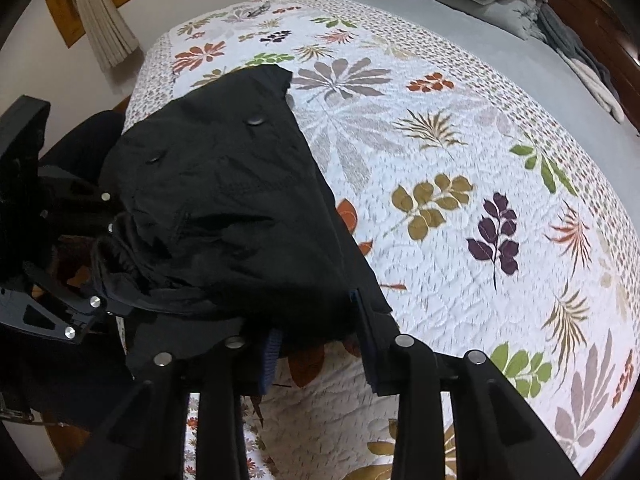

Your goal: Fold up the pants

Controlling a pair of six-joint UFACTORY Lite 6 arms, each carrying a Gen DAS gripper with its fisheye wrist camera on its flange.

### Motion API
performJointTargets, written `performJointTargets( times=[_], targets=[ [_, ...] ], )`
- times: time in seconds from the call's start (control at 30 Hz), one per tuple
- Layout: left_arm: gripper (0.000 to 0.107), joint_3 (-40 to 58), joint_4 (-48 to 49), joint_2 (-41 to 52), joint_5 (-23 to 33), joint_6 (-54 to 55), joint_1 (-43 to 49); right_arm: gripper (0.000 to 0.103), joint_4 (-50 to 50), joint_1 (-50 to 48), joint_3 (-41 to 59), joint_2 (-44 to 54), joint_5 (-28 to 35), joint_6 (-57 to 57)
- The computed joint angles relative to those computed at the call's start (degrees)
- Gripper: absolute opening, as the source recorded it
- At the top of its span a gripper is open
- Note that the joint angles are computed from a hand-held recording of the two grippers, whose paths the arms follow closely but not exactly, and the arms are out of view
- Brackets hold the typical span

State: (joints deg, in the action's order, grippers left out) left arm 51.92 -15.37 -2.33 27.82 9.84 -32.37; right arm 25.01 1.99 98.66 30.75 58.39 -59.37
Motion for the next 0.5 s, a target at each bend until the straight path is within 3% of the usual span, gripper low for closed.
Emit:
performJointTargets(
  times=[0.1,0.2,0.3,0.5],
  targets=[
    [0.03,-0.1,-3.4,0.5,0.0,3.7,0.9,0.043,0.1,-1.5,-2.1,-1.8,-0.6,1.0],
    [0.048,0.0,-14.0,0.9,2.2,14.7,3.6,0.059,0.0,-4.4,-4.5,-3.7,-0.6,4.5],
    [0.069,0.3,-25.9,0.4,8.9,27.4,8.4,0.064,2.6,-8.9,-6.8,-6.4,1.2,9.1],
    [0.083,1.0,-35.2,-5.3,21.4,38.9,21.4,0.065,24.5,-15.8,-19.0,-17.3,1.0,9.6]
  ],
)
